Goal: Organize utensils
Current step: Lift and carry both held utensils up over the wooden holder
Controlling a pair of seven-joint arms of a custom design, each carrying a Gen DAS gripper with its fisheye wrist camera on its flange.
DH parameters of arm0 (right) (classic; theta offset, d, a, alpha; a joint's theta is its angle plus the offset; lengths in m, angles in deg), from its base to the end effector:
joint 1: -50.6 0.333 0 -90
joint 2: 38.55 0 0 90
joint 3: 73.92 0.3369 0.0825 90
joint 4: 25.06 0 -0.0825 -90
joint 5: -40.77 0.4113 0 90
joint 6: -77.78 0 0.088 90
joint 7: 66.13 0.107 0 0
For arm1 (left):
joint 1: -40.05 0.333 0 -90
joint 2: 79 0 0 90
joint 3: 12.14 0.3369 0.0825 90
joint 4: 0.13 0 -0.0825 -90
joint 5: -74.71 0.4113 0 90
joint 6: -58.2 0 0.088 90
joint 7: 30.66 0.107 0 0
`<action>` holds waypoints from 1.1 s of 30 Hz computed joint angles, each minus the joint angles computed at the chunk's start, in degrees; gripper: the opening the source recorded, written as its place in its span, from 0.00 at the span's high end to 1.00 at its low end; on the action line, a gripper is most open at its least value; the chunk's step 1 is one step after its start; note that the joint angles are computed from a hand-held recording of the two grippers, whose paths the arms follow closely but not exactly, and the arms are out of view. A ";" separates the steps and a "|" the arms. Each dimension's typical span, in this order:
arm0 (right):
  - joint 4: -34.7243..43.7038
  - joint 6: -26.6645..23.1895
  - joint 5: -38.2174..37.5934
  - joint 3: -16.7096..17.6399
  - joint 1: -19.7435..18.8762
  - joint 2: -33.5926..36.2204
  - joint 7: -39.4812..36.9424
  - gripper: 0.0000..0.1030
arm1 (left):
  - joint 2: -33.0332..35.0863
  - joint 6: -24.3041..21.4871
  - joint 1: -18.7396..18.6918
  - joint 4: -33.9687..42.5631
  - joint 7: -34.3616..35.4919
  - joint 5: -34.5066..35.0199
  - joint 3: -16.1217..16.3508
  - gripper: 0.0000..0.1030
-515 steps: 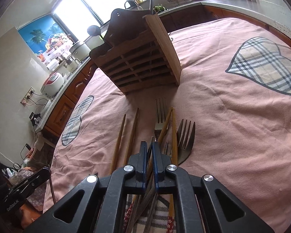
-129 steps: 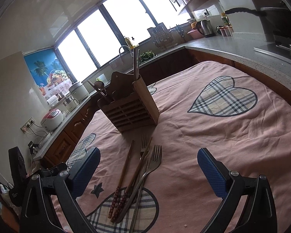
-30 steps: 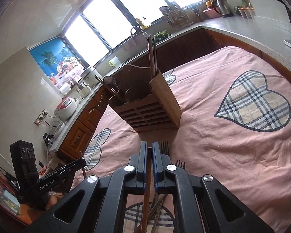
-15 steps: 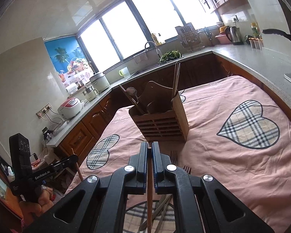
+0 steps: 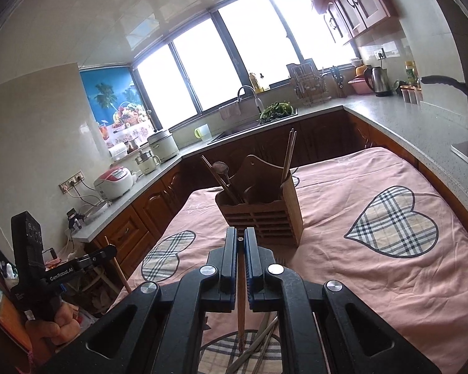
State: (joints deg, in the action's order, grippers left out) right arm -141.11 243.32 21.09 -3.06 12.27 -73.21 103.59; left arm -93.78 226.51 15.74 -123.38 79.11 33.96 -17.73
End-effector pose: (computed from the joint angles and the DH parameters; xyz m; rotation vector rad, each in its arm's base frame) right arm 0.3904 0.4526 0.6239 -1.2103 1.5551 -0.6639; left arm 0.4880 -0.2387 0.6356 -1.5117 1.9633 -1.4565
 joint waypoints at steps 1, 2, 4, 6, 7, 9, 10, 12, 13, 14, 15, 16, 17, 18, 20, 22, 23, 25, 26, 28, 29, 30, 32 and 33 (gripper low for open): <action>0.06 -0.05 0.00 -0.05 -0.03 -0.21 0.04 0.96 | -0.01 0.42 -0.26 0.06 0.34 -0.52 0.20 0.95; 0.09 -0.08 0.01 -0.10 -0.12 -0.45 0.09 0.96 | 0.00 0.89 -0.61 0.16 0.77 -1.21 0.44 0.95; 0.07 -0.07 0.08 -0.29 -0.11 -0.89 0.16 0.96 | 0.09 2.02 -1.34 0.35 1.70 -2.74 0.94 0.95; 0.09 0.02 0.10 -0.42 -0.26 -1.37 0.21 0.96 | 0.28 3.28 -2.10 0.60 2.78 -4.37 1.46 0.95; 0.15 0.06 0.12 -0.42 -0.44 -1.70 0.28 0.96 | 0.42 3.88 -2.73 0.85 3.78 -5.64 1.98 0.95; 0.39 -0.04 0.18 -0.41 -0.86 -2.37 0.24 0.96 | 0.75 5.28 -3.13 1.26 4.65 -6.92 2.16 0.95; 0.52 0.03 0.24 -0.37 -1.15 -2.69 0.23 0.96 | 0.99 6.03 -3.56 1.58 5.35 -7.79 2.42 0.95; 0.75 0.38 0.47 -0.28 -1.86 -3.35 0.21 0.96 | 1.58 7.59 -4.64 2.44 7.12 -9.87 3.06 0.95; 0.90 0.61 0.62 -0.18 -2.26 -3.61 0.13 0.96 | 1.87 8.51 -4.83 2.84 7.62 -10.38 3.04 0.95; 1.12 0.78 0.75 -0.03 -2.76 -3.88 0.00 0.96 | 2.25 9.35 -5.01 3.32 8.02 -10.69 3.02 0.95; 1.24 0.99 0.91 0.07 -3.23 -4.26 -0.14 0.96 | 2.75 10.14 -5.52 3.98 8.82 -11.34 3.28 0.95; 1.50 1.16 1.12 0.24 -3.82 -4.61 -0.28 0.96 | 3.30 10.87 -6.17 4.74 9.93 -12.23 3.66 0.95; 1.75 1.37 1.39 0.41 -4.39 -4.90 -0.43 0.96 | 3.85 11.55 -6.63 5.52 10.96 -12.95 3.86 0.95; 2.02 1.64 1.69 0.59 -5.00 -5.07 -0.64 0.96 | 4.53 12.20 -7.12 6.46 12.25 -13.77 4.12 0.95; 2.66 2.17 2.27 0.94 -6.22 -5.39 -1.24 0.96 | 5.92 13.86 -7.80 8.41 14.81 -15.40 4.21 0.95; 3.48 2.57 2.88 1.46 -7.73 -5.77 -1.95 0.96 | 7.53 14.60 -7.87 10.69 16.93 -16.78 4.03 0.95; 3.89 2.79 3.23 1.73 -8.50 -5.93 -2.36 0.96 | 8.34 14.57 -7.32 11.89 17.35 -17.12 3.48 0.95; 4.88 3.17 3.98 2.32 -10.15 -6.07 -3.31 0.96 | 10.08 14.95 -6.70 14.46 19.72 -19.05 2.64 0.95; 5.28 3.40 4.40 2.57 -10.93 -6.15 -3.78 0.96 | 10.86 15.13 -6.04 15.55 20.00 -18.96 1.92 0.95; 6.23 3.42 5.22 3.02 -12.48 -6.43 -4.83 0.96 | 12.53 15.14 -4.76 17.87 20.50 -19.07 0.55 0.95; 6.63 3.58 5.71 3.17 -13.20 -6.54 -5.27 0.96 | 13.34 15.03 -4.12 19.05 20.80 -19.23 -0.11 0.95; 6.88 3.86 6.19 3.23 -13.76 -6.73 -5.66 0.96 | 14.18 14.92 -3.42 20.19 20.65 -18.86 -0.81 0.95; 7.67 4.03 6.97 3.37 -15.14 -7.39 -6.46 0.96 | 15.89 15.02 -2.09 22.21 17.83 -15.30 -2.07 0.95; 8.04 4.25 7.41 3.41 -15.78 -7.61 -6.83 0.96 | 16.72 15.02 -1.50 23.27 16.85 -14.03 -2.63 0.95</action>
